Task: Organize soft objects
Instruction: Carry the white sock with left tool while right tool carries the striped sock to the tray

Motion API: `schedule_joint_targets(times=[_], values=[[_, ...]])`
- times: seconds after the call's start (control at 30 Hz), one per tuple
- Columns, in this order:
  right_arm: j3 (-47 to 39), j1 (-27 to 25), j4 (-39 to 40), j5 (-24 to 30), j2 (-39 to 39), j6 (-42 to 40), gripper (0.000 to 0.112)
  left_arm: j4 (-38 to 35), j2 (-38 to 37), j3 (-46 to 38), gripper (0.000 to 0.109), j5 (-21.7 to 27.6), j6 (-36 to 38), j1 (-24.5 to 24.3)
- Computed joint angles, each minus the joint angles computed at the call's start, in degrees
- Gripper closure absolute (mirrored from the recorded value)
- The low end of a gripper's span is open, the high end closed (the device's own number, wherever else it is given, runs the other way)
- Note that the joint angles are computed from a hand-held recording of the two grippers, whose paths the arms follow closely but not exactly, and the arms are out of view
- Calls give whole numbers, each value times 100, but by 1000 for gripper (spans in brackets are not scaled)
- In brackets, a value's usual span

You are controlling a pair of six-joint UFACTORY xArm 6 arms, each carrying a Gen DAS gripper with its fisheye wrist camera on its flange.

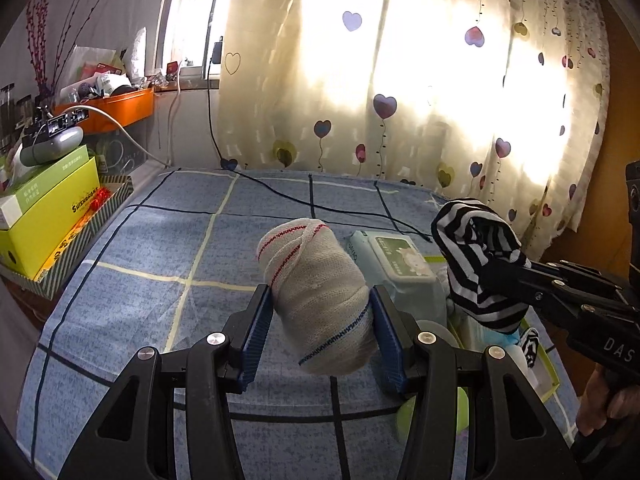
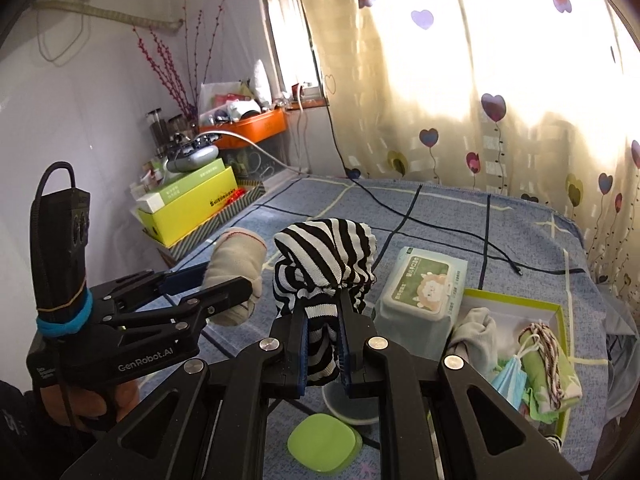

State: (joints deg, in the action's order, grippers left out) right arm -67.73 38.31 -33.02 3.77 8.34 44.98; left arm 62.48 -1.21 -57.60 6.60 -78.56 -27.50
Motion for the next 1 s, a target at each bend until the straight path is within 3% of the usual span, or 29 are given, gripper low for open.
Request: schedule_joint_targets(times=[0.17,0.53,1.0], values=[[179,-85,-837,-73,-220,846,101,149,-67,22,58,0,-128,-73],[499,-247,-1751,-126,-554,1854,101,71,33,-97,58,-97,-5,-234],[1091,-584,-3173,-10,-1185,3437,101,-674,403,-447,58,-398,883,-650]])
